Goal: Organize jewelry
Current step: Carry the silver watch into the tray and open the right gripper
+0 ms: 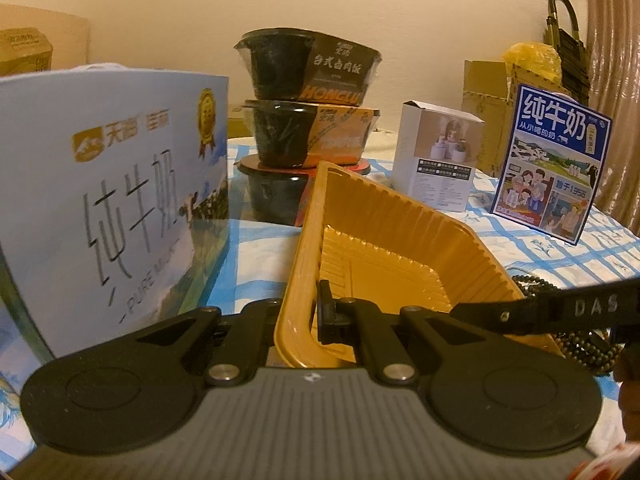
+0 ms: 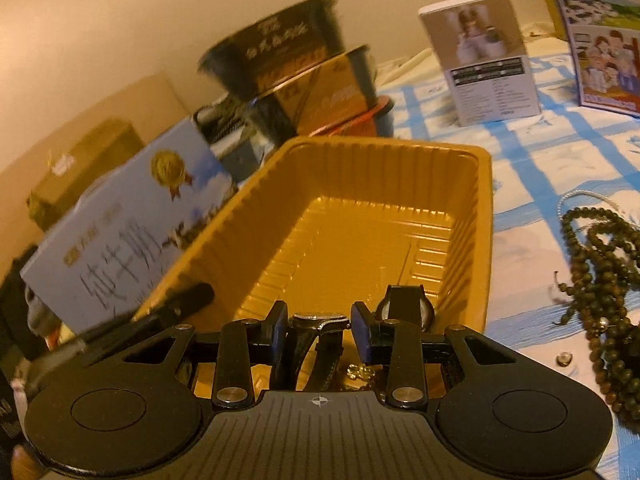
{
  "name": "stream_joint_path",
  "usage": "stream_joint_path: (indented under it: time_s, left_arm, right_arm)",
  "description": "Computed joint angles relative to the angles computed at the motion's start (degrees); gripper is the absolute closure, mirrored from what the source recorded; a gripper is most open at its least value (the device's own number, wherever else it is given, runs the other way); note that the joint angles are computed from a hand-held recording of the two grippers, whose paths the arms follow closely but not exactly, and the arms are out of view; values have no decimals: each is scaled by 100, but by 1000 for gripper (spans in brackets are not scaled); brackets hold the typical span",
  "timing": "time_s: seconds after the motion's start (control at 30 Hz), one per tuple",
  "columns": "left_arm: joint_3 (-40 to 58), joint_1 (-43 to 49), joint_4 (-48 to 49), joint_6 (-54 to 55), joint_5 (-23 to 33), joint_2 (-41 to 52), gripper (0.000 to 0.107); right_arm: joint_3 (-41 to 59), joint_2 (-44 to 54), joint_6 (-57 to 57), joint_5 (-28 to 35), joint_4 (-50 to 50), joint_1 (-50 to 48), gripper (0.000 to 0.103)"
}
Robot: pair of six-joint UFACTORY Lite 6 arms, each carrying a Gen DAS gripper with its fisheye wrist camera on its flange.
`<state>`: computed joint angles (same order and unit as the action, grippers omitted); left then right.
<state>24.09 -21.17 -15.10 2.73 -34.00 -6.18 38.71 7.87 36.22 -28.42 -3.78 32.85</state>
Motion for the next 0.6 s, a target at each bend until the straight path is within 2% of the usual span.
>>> stream_joint_path:
  time_s: [0.07,0.1,0.2,0.23,0.33,0.47,0.57,0.6]
  left_arm:
    - [-5,88,135,-157,43,5,102]
    - [20,129,230,-261,115,20,102]
    - [-12,125,155,-237,96,10,102]
    - [-34,107,119,-209,79,-14,102]
    - [-38,56,29,-102,113,-71,102]
    - [-13,26,-29,-58,126,-75,102]
    - [-20,2,-89,-13,102,-74,102]
    - [-15,3,-96,-22,120,-83,102]
  right_arm:
    - [10,5,-28,1,2,51,68]
    - [40,29,209,-34,-302,8,67]
    - [40,-72,-12,-3,-103,106,48]
    - [-16,-164,-189,-16,79,152,47]
    - [-340,-668,-527,72,463,226,47]
    - [-1309,-1840,-1377,66,1307,330,47]
    - [-1953,-2744,-1970,476,1967,120,47]
    - [-2117,-2971,-1887,610,1900,-56,47]
